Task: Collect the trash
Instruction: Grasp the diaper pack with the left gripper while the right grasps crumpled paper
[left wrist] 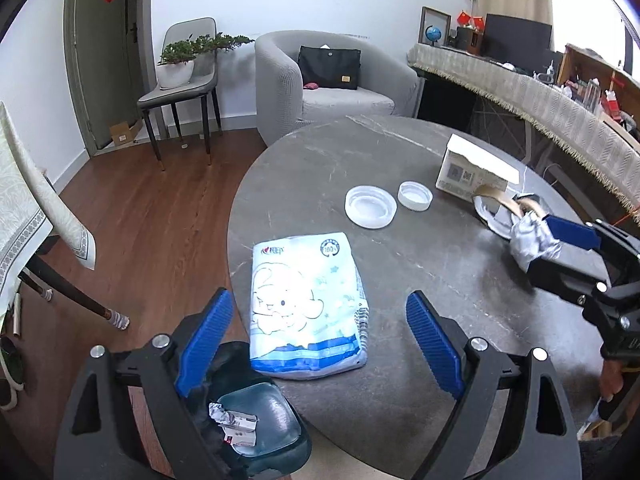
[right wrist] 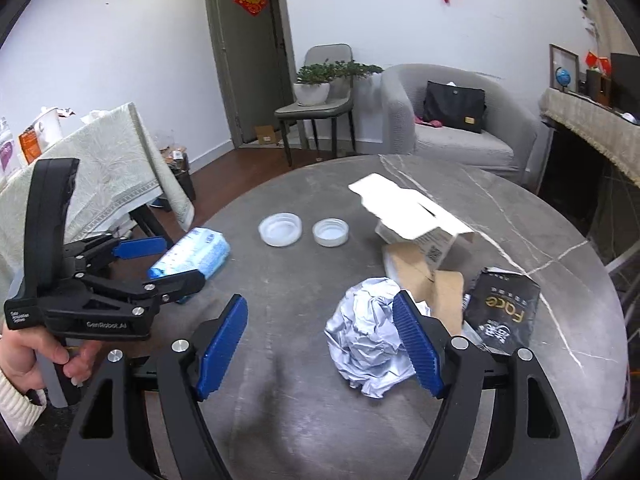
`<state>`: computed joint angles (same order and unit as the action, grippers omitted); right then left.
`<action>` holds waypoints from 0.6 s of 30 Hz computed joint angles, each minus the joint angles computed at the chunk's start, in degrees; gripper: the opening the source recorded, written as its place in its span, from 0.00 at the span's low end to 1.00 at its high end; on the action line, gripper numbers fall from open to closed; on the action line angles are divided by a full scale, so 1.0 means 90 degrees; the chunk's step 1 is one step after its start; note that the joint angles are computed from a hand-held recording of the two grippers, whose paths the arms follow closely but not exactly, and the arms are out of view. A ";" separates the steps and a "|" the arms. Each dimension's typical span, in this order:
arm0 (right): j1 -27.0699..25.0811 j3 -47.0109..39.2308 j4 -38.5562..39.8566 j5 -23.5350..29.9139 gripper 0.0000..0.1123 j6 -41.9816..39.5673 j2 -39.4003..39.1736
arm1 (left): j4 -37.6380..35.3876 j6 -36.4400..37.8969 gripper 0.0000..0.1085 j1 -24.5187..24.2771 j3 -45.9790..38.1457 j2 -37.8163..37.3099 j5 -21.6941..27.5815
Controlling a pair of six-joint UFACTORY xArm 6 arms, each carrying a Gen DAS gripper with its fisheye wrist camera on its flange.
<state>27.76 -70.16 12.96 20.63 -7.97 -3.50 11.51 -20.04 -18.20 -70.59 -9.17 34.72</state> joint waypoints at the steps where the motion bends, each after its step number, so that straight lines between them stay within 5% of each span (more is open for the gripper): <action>1: -0.0015 0.0012 -0.0152 0.0002 0.68 0.0146 -0.0004 | 0.0000 -0.0017 0.82 0.0002 -0.0005 0.0011 0.0005; 7: -0.0112 0.0052 -0.1321 0.0153 0.68 0.1188 -0.0013 | 0.0131 -0.0335 0.73 -0.0012 -0.0050 0.0090 0.0028; 11: -0.0180 -0.0023 -0.1639 0.0357 0.68 0.1603 0.0035 | 0.0293 -0.0442 0.67 -0.0042 -0.0080 0.0145 0.0062; 15: -0.0253 -0.0180 -0.1670 0.0540 0.63 0.1778 0.0140 | 0.0560 -0.0494 0.51 -0.0086 -0.0056 0.0130 0.0064; 18: -0.0254 -0.0249 -0.1996 0.0637 0.59 0.2152 0.0173 | 0.0397 -0.0374 0.49 -0.0057 0.0024 0.0072 -0.0027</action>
